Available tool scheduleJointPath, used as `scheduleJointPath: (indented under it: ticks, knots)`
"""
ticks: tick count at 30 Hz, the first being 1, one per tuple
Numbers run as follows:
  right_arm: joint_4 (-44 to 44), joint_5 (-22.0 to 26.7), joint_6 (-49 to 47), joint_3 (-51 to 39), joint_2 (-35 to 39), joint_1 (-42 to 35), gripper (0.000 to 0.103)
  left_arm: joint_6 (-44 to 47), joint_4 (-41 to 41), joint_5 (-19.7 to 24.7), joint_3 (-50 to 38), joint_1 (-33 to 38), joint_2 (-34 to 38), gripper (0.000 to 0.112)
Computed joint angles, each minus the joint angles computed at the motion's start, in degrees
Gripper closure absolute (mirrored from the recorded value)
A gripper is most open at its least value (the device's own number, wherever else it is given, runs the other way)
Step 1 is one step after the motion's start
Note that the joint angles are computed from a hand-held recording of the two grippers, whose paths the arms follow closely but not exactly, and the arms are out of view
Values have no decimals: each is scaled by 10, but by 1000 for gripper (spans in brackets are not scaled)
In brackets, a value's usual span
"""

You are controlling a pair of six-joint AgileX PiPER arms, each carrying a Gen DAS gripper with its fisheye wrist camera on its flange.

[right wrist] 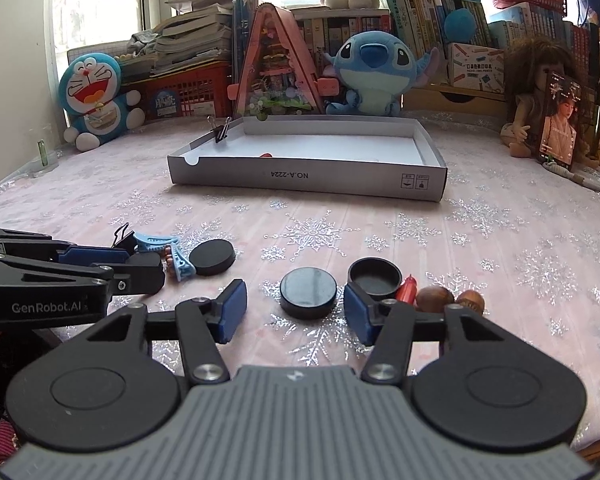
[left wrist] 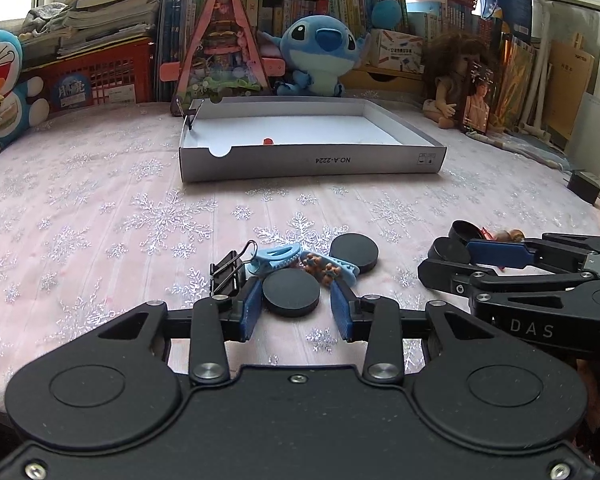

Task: Organize rigid objects
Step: 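Grasp a black round disc with the left gripper while the right gripper grasps another, then carry the black disc into the tray with the left gripper while the right gripper carries its disc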

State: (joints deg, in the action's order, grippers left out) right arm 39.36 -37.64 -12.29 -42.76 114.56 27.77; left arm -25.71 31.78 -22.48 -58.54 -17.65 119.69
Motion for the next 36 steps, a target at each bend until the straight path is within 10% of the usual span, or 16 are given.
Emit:
scheduleJointPath:
  ticks: [11, 36]
  knots:
    - [31, -7, -23, -10, 6, 7, 66, 49, -52, 14, -5, -21, 0, 83]
    - [53, -8, -65, -9, -35, 6, 66, -96, 91, 38, -34, -26, -37, 83]
